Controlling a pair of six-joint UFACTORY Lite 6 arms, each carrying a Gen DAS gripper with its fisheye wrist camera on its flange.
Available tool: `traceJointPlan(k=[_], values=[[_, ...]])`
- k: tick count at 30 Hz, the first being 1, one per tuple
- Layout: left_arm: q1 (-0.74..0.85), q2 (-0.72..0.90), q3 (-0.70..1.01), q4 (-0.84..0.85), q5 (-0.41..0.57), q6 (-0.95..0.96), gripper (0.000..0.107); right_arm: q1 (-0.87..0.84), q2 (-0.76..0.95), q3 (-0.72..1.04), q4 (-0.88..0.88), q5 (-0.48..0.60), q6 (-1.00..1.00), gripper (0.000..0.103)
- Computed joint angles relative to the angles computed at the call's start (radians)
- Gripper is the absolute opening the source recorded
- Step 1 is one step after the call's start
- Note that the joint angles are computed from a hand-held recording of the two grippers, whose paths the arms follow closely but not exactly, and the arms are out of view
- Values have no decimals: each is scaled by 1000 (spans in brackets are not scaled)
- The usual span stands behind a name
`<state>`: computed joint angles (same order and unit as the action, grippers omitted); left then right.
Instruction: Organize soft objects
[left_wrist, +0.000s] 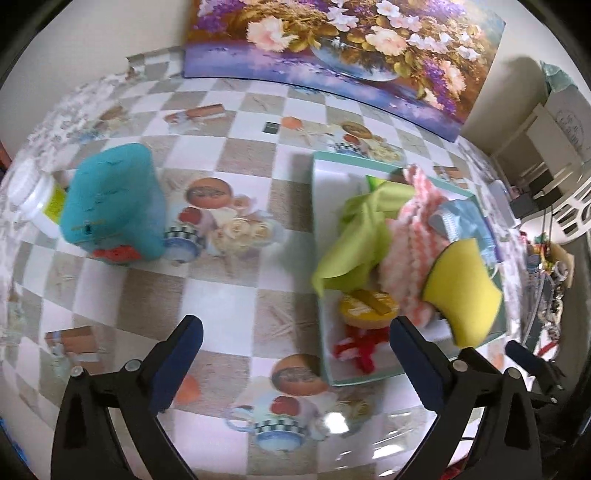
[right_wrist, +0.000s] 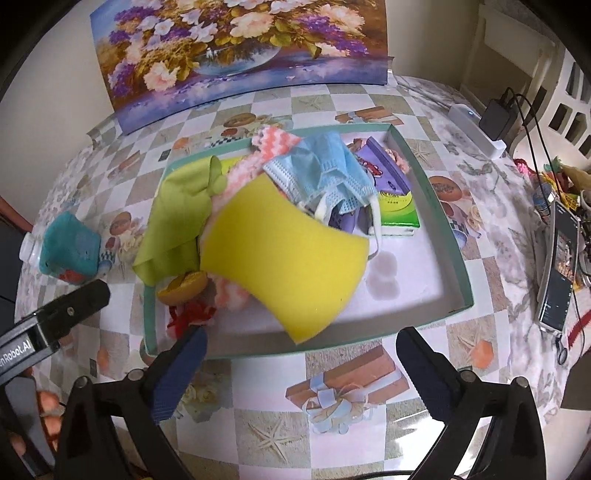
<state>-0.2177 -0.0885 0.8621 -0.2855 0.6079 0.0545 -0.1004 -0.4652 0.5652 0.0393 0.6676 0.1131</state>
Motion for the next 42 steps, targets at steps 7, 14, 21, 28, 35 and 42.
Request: traceJointPlan(k=[7, 14, 21, 28, 35, 42], values=[[23, -121, -80, 54, -9, -22, 101, 54, -88, -36, -41, 21, 65, 103], [73, -265, -141, 101, -15, -47, 101, 79, -163, -54, -65, 46, 108, 103], [77, -360, -174, 194, -12, -124, 101, 98, -212, -56, -89, 64, 141, 103], [15, -419, -200, 373, 11, -309, 101, 110, -237, -53, -106, 75, 162, 103], [3, -450, -214, 431, 52, -362, 101, 121, -249, -54, -117, 79, 177, 103], [-5, -454, -222, 466, 78, -399, 101, 119, -244, -53, -125, 80, 196, 103]])
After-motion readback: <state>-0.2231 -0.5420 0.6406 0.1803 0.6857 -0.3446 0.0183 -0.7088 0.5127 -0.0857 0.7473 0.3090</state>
